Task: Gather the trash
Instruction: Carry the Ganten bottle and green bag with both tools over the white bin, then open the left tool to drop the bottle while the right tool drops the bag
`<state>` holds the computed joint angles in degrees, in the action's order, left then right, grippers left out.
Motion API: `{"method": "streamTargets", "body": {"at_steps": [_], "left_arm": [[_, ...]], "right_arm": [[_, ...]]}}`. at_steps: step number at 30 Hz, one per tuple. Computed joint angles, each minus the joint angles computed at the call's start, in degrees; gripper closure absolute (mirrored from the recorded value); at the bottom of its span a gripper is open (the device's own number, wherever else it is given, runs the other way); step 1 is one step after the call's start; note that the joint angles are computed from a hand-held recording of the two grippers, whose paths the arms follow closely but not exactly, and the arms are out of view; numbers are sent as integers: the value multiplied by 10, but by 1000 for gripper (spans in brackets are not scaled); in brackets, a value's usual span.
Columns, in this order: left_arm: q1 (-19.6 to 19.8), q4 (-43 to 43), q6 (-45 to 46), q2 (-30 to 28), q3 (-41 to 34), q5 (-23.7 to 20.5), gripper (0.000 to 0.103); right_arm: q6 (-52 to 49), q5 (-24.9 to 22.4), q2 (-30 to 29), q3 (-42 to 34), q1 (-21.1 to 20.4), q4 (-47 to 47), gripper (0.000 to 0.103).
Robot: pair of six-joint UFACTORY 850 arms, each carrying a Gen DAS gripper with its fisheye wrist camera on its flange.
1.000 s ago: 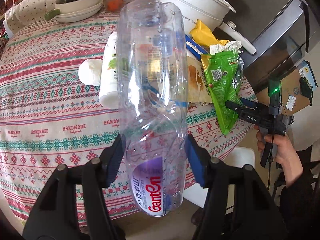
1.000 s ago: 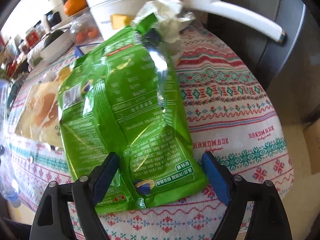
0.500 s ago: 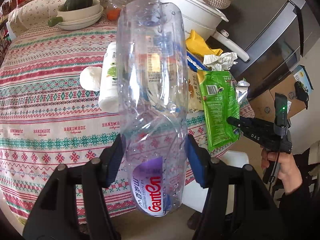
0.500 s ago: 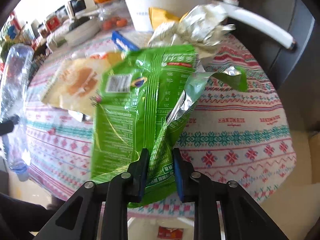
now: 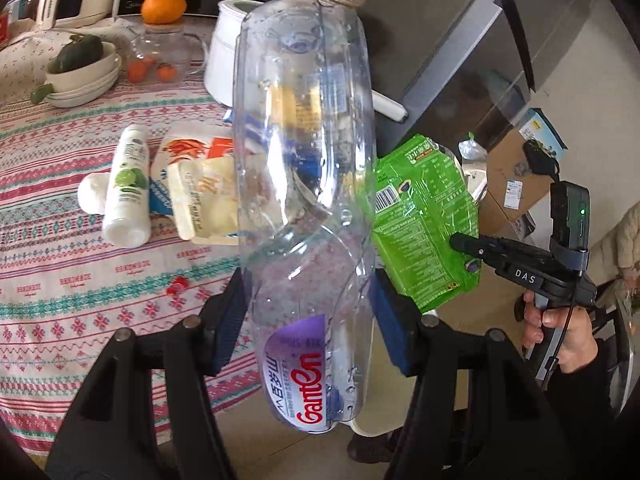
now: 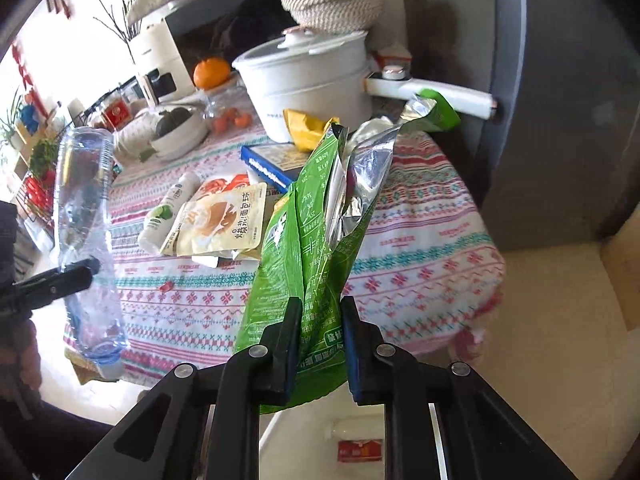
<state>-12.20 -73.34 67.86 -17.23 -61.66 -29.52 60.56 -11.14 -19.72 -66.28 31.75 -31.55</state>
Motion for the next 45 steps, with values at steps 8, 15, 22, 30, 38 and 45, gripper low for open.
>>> {"method": "streamTargets", "body": {"at_steps": [8,15,22,30,38,45], "left_arm": [[-85,-145,183,-8,28,2,41],[-140,-122,157,-72,2,20,41],[-162,-105,150,-105,-10,46,40],[-167,-20,69,-106,-21,60,32],[-148,19,55,-70,10,82,29],[-121,2,78,-42,36,91,26]], "right_arm": [[183,-62,75,84,24,-169,83],[55,-79,91,136,13,-26,83],[-33,-86,96,162,2,52,83],[-176,-95,86,153,1,163,83],[-305,-121,55,136,11,258,83],[-363,-158,16,108,15,301,81]]}}
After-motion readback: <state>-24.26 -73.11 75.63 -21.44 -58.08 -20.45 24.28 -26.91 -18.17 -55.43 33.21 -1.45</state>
